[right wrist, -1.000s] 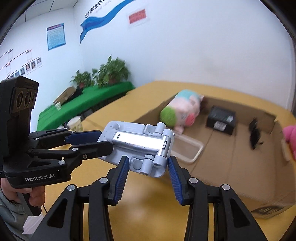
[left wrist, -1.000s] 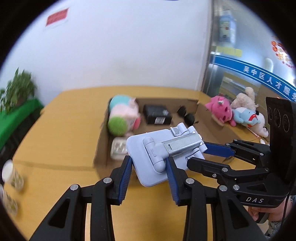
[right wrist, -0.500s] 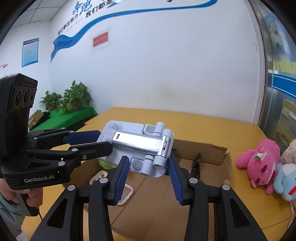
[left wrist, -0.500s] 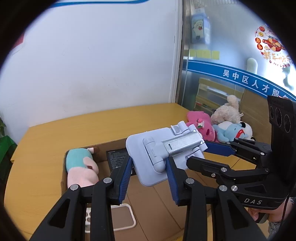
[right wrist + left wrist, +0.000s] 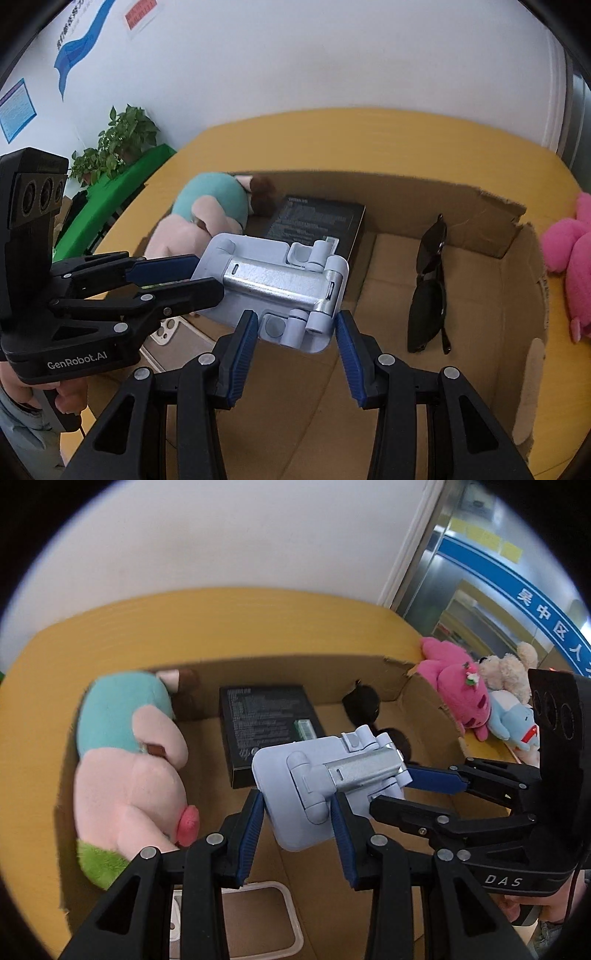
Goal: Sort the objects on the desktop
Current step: 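Carry the phone stand in the right tool and lower it into the box, then open the right tool and withdraw from the phone stand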
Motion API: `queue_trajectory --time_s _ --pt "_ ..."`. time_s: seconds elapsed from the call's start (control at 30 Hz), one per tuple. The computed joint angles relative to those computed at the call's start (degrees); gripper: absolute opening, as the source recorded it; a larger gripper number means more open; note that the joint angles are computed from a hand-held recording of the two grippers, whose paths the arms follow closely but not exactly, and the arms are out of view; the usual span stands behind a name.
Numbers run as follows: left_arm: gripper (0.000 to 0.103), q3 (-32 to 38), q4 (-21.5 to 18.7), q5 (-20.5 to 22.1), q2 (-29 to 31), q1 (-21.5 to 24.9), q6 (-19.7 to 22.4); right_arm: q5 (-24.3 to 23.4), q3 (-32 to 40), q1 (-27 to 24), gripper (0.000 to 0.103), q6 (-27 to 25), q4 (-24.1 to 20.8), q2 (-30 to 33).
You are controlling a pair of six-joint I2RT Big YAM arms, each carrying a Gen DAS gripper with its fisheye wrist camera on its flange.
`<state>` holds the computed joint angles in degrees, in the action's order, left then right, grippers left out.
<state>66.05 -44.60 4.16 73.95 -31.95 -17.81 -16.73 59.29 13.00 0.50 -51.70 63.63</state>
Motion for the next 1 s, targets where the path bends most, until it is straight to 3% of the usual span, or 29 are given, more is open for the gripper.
queue_trajectory --time_s 0.2,0.3,0.33,0.37,0.5,0.6,0.63,0.7,0.73,0.77,0.8,0.83,0.9,1.0 --pt "0.028 2.38 -3.02 2.75 5.10 1.09 0.30 -0.30 1.38 0.01 0.043 0.09 -5.42 8.40" --pt "0.026 2.99 -5.15 1.38 6.77 0.73 0.53 -0.58 0.85 -0.06 0.043 0.69 -5.88 10.17" --pt "0.005 3.21 -6.09 3.16 7.39 0.97 0.86 -0.77 0.87 -0.09 0.042 0.86 -5.73 10.22" --pt "0.007 3.41 -6.91 3.03 7.80 0.82 1.14 -0.78 1.15 0.05 0.037 0.95 -5.79 10.29" --pt "0.008 3.32 -7.42 1.14 7.21 0.51 1.14 0.64 1.73 0.96 0.038 0.98 -6.75 10.40" --pt "0.008 1.46 -5.74 -0.31 4.16 0.65 -0.89 2.64 0.71 1.25 0.049 1.43 -6.30 7.77" --pt "0.008 0.48 -5.00 -0.81 2.18 0.60 -1.26 4.04 0.16 1.32 0.060 1.54 -5.84 5.96" --pt "0.014 -1.98 -2.64 -3.82 -3.15 -0.27 -1.25 7.67 -1.45 1.82 0.076 1.64 -4.40 0.82" --pt "0.027 -3.70 -1.10 -6.75 -6.95 -1.27 -1.18 9.21 -2.40 1.96 0.087 1.96 -3.79 -2.92" --pt "0.047 -4.88 0.07 -9.20 -9.69 -2.04 -1.15 10.24 -3.28 2.10 0.096 2.41 -2.94 -6.20" --pt "0.058 -6.56 1.41 -12.19 -13.19 -2.83 -1.33 11.31 -5.31 2.43 0.099 3.11 -1.71 -11.72" --pt "0.076 -8.22 2.91 -16.02 -16.41 -4.17 -2.13 12.24 -6.53 3.17 0.103 3.83 -0.81 -15.49" --pt "0.080 -11.31 4.73 -24.50 -22.29 -8.03 -4.16 13.61 -9.68 4.25 0.103 4.59 1.50 -23.83" --pt "0.080 -14.31 3.86 -32.60 -26.87 -13.45 -7.30 22.66 -14.17 11.12 0.103 9.32 5.21 -31.24"
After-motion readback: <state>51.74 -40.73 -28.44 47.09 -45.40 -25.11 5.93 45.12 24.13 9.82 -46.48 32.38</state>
